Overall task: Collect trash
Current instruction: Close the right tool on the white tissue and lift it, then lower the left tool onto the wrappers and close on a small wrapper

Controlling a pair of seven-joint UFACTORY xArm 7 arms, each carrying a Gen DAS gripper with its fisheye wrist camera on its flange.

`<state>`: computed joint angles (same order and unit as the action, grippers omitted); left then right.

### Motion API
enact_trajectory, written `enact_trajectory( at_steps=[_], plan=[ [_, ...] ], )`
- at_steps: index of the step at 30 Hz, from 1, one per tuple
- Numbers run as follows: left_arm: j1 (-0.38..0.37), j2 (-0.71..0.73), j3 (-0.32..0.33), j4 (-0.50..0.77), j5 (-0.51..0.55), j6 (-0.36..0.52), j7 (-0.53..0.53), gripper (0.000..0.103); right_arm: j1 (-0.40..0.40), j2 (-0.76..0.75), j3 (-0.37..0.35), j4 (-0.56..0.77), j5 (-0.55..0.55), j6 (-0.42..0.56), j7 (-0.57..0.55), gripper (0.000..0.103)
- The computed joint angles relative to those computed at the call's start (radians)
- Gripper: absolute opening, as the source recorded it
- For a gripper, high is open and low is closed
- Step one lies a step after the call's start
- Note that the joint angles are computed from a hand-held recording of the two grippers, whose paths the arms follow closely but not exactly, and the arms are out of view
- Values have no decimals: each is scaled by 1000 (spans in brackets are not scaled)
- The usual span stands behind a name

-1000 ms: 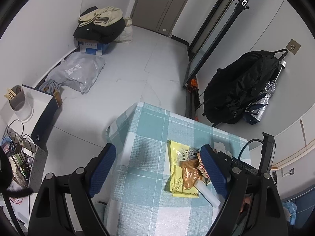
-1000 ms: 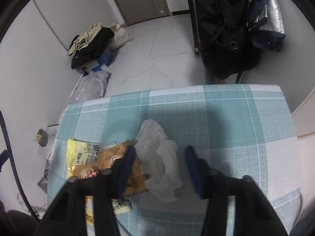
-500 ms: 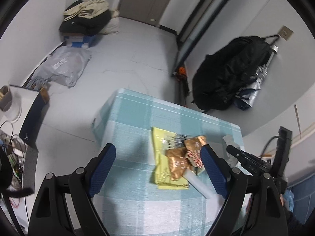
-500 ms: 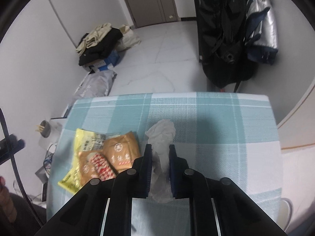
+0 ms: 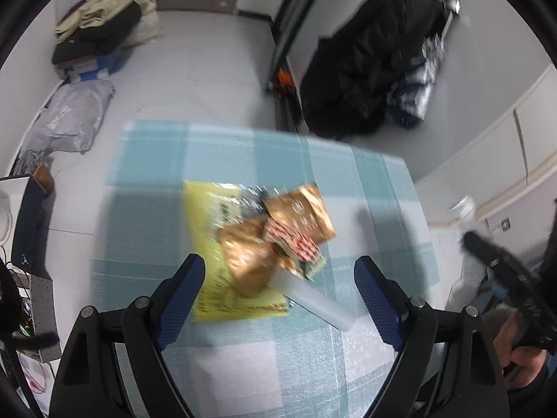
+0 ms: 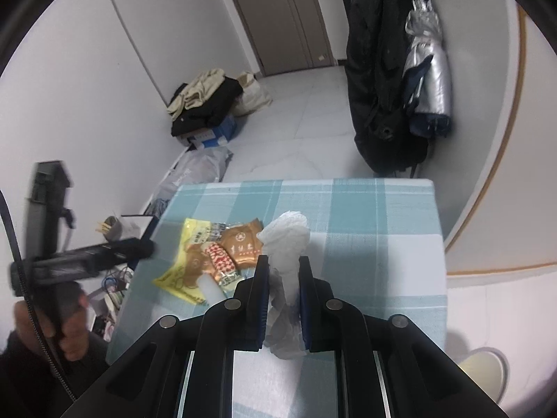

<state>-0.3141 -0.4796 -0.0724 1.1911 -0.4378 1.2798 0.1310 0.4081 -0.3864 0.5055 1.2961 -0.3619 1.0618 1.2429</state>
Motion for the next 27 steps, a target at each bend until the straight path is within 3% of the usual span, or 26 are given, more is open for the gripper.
enact_trajectory(
  at_steps=[4,8,14,18,27],
  plan=[
    [-20,0,-37,-16,27,14,-1,85,-11,-50,6,-48,-18,-20,20,14],
    [-34,10,-60,-21,61,26,-7,85,-33,-67,17,-70,-17,22,27,14],
    [-33,7,-65,-28,105,30,-17,84,-51,-148,-15,-152,38,-26,63,14],
    [-20,23,-50,-25,96,7,-38,83,-68,-186,-11,-179,69,-47,74,14],
    [-25,80,-94,1,158,-47,-79,77,-94,-218,-4,-204,114,-78,69,14]
  ],
)
